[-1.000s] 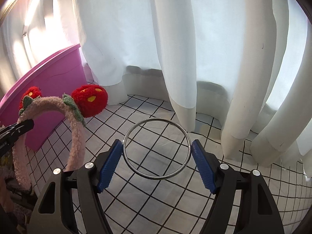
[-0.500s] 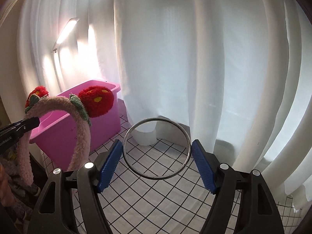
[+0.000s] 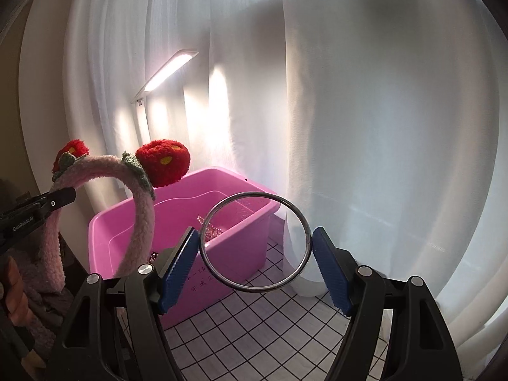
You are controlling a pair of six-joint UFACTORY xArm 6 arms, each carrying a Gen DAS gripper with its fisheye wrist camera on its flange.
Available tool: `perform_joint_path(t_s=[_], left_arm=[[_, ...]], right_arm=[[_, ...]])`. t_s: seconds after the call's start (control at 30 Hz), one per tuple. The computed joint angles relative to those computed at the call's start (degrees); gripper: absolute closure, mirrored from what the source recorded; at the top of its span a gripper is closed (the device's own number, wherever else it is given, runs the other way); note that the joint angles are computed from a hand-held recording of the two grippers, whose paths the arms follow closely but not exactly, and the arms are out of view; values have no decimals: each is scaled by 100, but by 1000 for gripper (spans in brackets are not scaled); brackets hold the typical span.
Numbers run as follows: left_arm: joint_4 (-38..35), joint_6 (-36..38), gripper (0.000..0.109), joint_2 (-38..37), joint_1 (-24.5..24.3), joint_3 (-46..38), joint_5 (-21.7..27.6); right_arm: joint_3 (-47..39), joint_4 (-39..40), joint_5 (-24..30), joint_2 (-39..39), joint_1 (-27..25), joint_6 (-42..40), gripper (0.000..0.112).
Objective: Organize jewelry
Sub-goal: 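Lift and carry the headband and ring over the pink tub with both tools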
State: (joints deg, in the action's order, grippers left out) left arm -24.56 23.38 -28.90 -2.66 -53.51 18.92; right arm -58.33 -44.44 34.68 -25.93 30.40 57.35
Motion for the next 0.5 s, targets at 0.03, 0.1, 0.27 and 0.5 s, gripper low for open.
perform_joint_path(t_s=[0.03, 0.1, 0.27, 0.5], left_arm=[[-40, 75, 97, 93, 69, -76, 2], [-115, 186, 97, 342, 192, -276, 36], [-160, 348, 97, 1018, 369, -755, 207], [213, 156, 97, 1938, 384, -1445, 533]], right_arm=[[-171, 64, -65, 203, -15, -74, 42], [-503, 208, -123, 586, -26, -243, 42], [-1281, 638, -180, 1479, -83, -694, 42], [-2439, 1317, 6, 2683, -153, -1460, 42]])
